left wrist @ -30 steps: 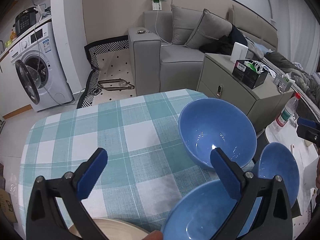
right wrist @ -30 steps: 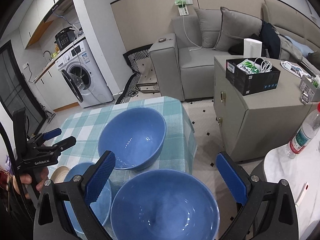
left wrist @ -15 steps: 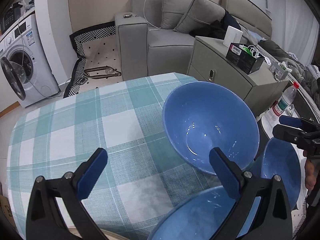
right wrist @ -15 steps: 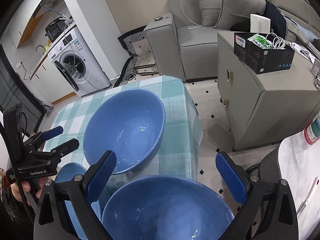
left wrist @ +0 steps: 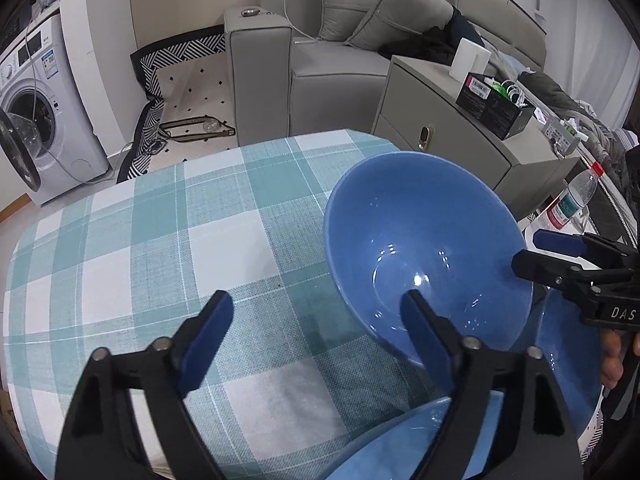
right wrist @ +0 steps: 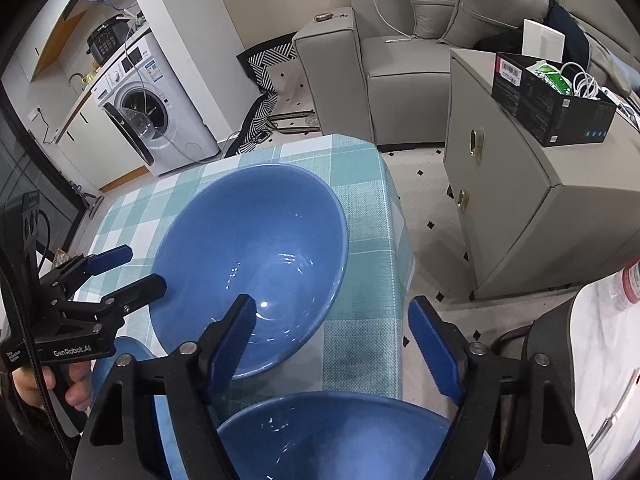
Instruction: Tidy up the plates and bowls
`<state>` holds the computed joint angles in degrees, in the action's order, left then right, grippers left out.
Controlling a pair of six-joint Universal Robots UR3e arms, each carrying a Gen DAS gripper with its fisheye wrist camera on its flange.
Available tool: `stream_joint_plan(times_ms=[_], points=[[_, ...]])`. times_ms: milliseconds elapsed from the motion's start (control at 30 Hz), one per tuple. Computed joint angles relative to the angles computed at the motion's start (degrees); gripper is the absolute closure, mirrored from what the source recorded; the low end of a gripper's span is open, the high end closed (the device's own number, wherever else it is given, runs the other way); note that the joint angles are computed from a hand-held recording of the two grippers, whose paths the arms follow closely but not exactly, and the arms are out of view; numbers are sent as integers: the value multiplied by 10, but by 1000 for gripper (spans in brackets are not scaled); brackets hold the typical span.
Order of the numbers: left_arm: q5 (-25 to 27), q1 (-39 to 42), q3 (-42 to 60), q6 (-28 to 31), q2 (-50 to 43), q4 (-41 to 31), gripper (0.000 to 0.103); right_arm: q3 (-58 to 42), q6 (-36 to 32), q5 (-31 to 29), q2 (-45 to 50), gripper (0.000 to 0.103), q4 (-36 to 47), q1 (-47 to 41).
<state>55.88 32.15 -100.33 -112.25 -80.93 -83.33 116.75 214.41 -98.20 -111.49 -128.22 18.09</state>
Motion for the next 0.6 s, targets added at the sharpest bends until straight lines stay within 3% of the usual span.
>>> stream_joint_plan(times_ms=[100, 167, 333, 467, 600], points=[[5, -7, 4, 1, -8, -4, 29, -4, -3, 0, 12, 29, -3, -1], [12, -13, 5, 2, -11, -5, 40, -6, -3, -2, 19, 31, -6, 1], [15, -20, 9, 2, -15, -11, 53, -17, -6, -7, 41, 44, -4, 5], [16, -23, 8, 11, -11, -17, 68, -25, -18, -8, 62, 61, 0, 13], [14, -24, -5, 24, 6, -11, 74, -30, -19, -24, 76, 69, -7, 29]])
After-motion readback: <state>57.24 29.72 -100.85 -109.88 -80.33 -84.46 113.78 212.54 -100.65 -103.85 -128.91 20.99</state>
